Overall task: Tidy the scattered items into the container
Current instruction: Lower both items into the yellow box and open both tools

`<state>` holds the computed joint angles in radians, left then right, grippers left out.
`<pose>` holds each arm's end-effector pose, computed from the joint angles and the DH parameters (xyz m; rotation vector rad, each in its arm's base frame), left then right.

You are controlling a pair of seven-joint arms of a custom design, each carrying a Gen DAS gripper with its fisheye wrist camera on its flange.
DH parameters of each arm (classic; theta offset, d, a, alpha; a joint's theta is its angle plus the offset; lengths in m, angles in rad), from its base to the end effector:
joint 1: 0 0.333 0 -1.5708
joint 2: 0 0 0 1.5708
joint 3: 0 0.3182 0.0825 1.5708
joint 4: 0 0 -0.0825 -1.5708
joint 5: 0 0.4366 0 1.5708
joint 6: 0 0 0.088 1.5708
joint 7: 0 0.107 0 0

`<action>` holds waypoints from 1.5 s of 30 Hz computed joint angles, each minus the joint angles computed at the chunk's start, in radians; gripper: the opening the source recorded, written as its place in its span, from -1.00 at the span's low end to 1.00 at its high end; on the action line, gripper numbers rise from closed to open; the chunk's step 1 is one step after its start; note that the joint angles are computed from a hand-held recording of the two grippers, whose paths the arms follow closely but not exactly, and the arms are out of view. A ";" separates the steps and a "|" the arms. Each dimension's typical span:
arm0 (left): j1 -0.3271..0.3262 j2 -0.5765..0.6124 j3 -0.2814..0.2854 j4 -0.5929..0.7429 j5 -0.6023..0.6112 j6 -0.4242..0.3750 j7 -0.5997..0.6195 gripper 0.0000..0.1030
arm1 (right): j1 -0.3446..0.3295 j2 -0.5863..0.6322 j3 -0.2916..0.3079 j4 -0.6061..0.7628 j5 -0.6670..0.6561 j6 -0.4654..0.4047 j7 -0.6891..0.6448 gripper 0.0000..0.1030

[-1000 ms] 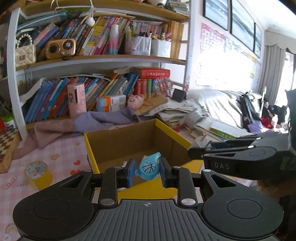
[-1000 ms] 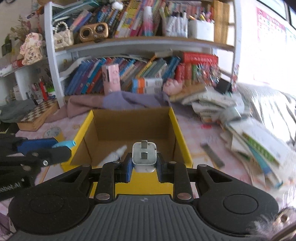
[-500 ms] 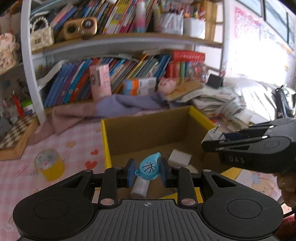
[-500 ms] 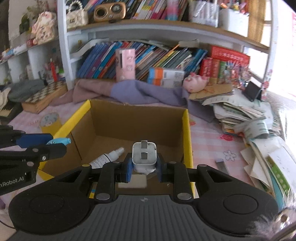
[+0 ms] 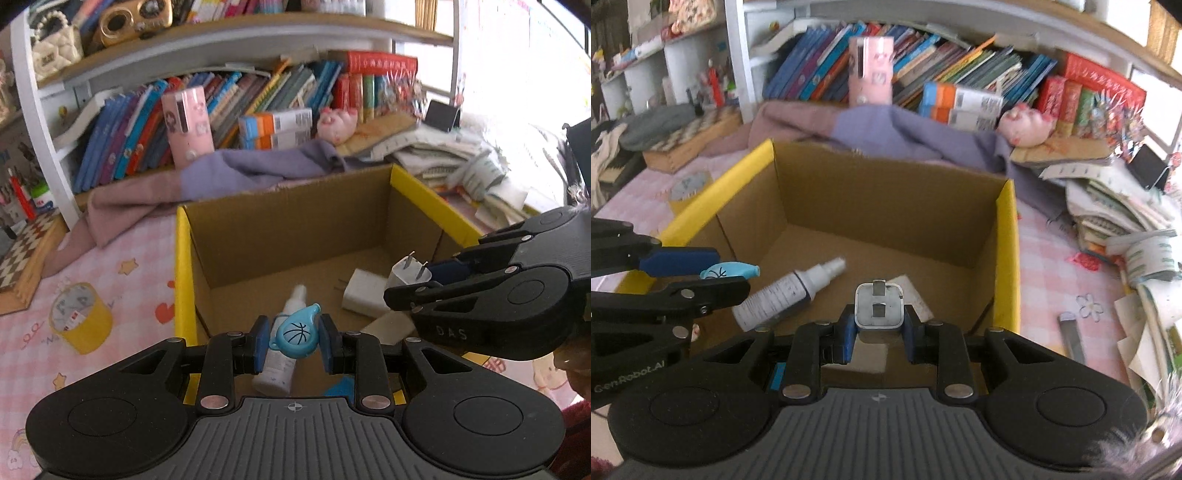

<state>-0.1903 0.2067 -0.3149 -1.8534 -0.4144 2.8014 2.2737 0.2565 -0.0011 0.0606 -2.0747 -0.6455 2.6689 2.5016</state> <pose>0.6318 -0.3121 0.4775 -0.9368 2.4415 -0.9954 0.5973 0.2148 0.4687 -1.6966 1.9168 -0.7194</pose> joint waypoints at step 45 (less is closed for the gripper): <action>-0.002 -0.136 -0.017 -0.158 -0.307 0.153 0.221 0.41 | -0.028 -0.125 0.069 -0.092 -0.230 -0.024 0.308 0.12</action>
